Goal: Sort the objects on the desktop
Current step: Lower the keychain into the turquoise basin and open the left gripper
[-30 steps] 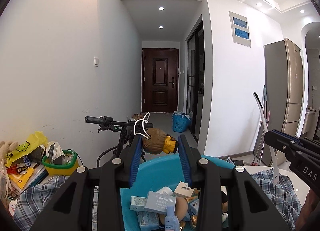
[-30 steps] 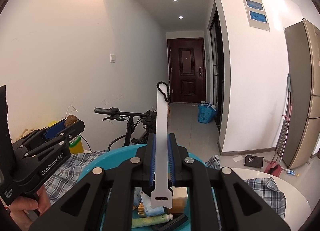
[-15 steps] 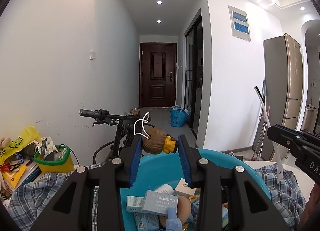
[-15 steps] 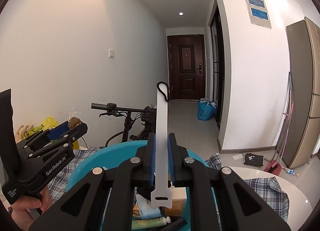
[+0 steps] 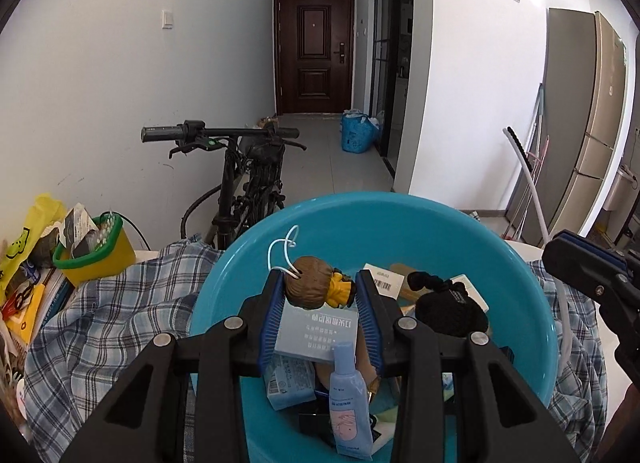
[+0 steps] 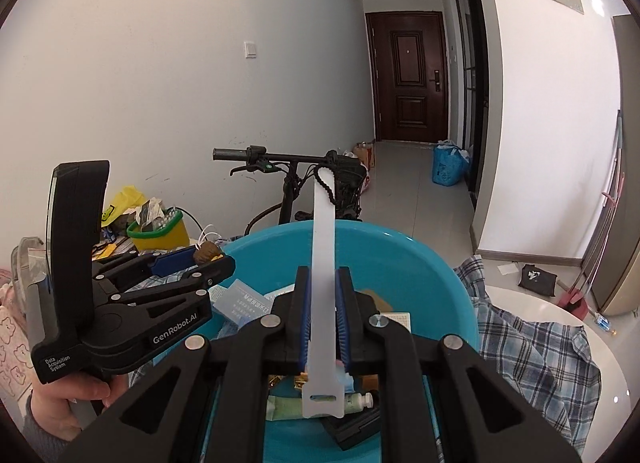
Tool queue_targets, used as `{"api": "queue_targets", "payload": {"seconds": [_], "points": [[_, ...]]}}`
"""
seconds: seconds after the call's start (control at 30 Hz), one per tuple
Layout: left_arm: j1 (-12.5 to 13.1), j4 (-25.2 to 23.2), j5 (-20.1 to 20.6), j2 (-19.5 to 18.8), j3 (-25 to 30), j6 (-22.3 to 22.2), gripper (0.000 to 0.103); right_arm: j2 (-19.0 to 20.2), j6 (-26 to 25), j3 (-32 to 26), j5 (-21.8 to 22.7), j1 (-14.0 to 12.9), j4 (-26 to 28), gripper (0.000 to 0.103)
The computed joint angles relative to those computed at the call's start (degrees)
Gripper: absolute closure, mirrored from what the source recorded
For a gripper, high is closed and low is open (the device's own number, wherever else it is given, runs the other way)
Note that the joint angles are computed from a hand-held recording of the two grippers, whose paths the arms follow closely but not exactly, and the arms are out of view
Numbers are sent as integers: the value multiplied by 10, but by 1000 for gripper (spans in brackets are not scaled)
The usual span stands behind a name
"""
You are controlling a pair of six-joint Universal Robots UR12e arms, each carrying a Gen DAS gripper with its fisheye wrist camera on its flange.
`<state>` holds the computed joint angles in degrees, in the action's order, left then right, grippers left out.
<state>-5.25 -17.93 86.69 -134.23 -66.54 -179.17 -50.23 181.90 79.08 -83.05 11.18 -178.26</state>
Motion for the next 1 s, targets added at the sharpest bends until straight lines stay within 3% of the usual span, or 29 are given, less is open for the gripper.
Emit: {"api": "queue_targets", "payload": {"seconds": [0.17,0.37,1.0], "points": [[-1,-85,11,-14,29,-2,64,2,5,-15,35,-8,87,92],[2,-129,5,-24,47,-1,64,8,-3,-29,44,-9,148,92],[2,-125,3,-23,47,-9,63,8,-1,-29,35,-9,139,92]]}}
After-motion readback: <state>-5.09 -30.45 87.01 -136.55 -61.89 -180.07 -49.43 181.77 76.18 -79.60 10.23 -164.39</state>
